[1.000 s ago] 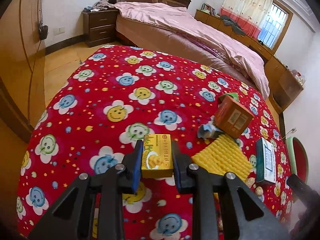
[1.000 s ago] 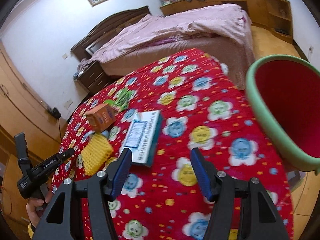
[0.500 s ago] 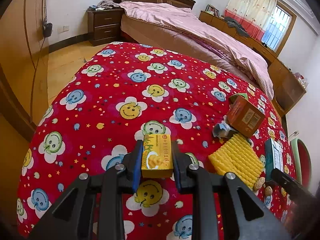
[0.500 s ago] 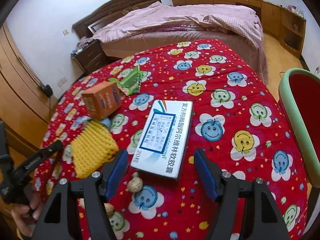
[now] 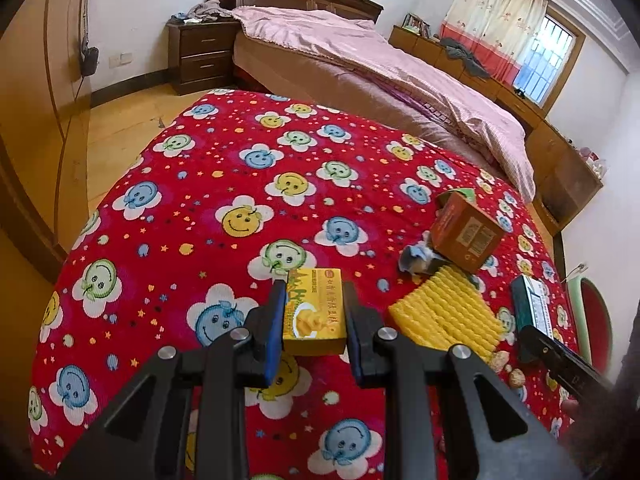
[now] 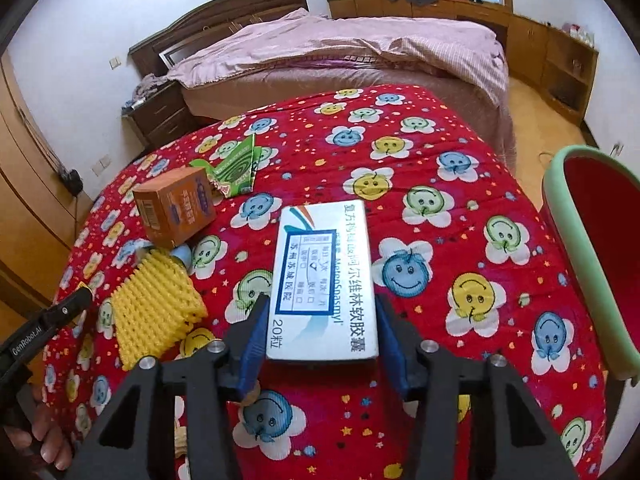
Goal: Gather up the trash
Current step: 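Carry both boxes over the red bucket and open both tools to release them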
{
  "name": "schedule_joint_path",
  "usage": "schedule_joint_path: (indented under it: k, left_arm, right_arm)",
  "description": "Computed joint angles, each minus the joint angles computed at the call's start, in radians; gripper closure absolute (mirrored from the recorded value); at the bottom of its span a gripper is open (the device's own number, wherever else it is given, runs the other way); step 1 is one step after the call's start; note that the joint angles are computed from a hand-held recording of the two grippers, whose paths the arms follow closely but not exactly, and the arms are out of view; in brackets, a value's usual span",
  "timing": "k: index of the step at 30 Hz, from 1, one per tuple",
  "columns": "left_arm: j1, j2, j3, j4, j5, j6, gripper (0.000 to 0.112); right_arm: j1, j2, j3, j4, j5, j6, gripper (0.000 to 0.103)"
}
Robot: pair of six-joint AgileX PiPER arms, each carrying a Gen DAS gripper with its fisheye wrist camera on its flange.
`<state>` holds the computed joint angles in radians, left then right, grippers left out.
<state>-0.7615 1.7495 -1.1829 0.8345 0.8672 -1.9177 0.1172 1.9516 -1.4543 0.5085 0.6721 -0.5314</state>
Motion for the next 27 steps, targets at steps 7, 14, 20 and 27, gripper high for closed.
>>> schedule_joint_path:
  k: [7, 14, 20, 27]
  left_arm:
    - [-0.035, -0.012, -0.021, 0.001, 0.034, 0.0, 0.086]
    - [-0.075, -0.016, -0.066, 0.0, 0.068, 0.012, 0.086]
    - [-0.11, -0.006, -0.121, -0.006, 0.082, 0.036, 0.086]
    - [-0.138, 0.026, -0.201, -0.023, 0.091, 0.078, 0.086]
  right_arm:
    - [-0.063, -0.022, 0.012, 0.114, 0.066, -0.099, 0.05]
    - [-0.127, -0.094, 0.073, 0.2, 0.097, -0.197, 0.05]
    - [-0.207, -0.146, 0.109, 0.271, 0.149, -0.267, 0.05]
    - [-0.291, -0.197, 0.142, 0.316, 0.189, -0.32, 0.05]
